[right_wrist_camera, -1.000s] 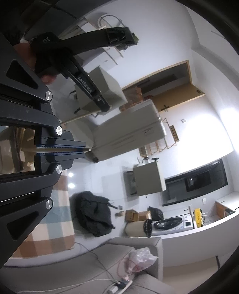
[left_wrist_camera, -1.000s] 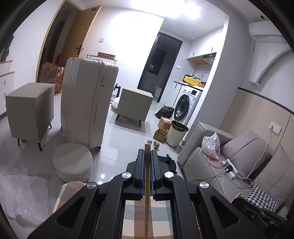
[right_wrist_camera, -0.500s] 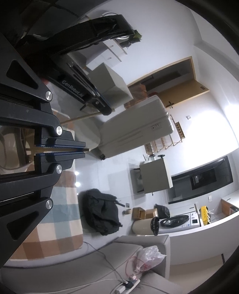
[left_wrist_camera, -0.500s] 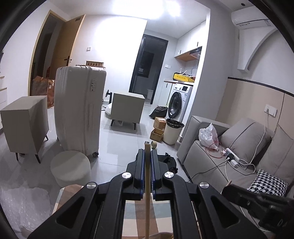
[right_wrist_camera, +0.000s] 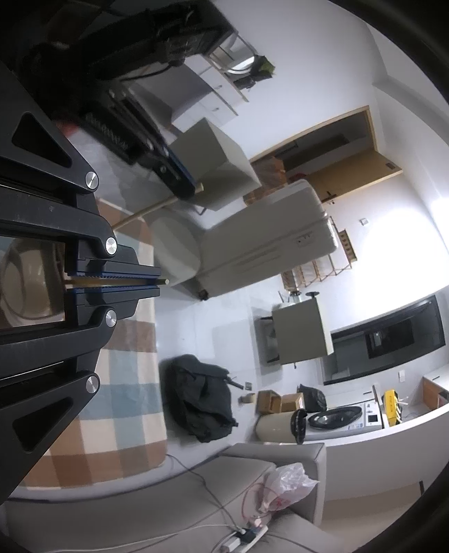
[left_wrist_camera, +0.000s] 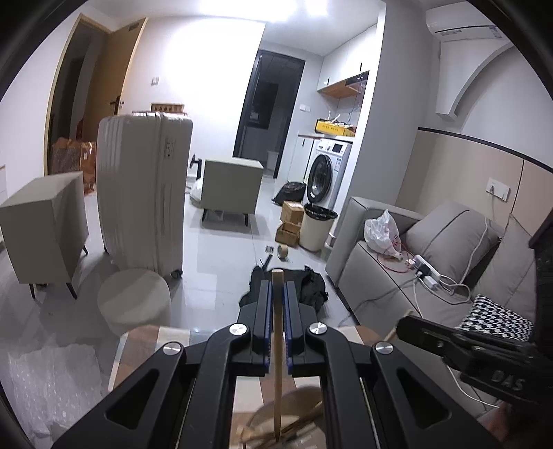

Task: Organize utensils
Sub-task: 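Open both tools over the holder to drop the chopsticks inside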

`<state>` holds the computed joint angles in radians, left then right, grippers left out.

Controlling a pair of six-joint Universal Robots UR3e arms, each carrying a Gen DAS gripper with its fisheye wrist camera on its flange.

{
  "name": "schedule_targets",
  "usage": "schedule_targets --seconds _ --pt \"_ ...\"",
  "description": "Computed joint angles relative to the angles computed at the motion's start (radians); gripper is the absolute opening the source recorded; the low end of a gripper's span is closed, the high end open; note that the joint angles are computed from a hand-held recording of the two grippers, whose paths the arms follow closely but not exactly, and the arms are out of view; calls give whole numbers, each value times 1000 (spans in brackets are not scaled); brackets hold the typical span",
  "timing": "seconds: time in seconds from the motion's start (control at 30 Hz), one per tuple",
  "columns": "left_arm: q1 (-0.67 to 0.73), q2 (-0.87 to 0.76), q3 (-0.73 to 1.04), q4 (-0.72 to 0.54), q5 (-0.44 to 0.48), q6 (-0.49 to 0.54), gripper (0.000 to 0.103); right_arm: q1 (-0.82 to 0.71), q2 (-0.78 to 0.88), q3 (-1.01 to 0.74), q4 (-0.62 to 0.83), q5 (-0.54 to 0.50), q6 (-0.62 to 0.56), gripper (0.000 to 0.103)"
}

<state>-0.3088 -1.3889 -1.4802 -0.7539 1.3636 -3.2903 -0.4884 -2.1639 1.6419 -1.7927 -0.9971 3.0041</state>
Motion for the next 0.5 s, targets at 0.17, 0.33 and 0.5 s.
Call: schedule_targets --seconds 0.17,0.33,0.5 --pt "20 40 12 -117 -56 48 2 55 12 15 0 -42 2 3" --pt "49 59 48 -298 -141 124 2 112 27 12 6 -74 -7 3" --pt "46 47 106 -479 -165 176 2 156 26 41 34 -125 -5 3"
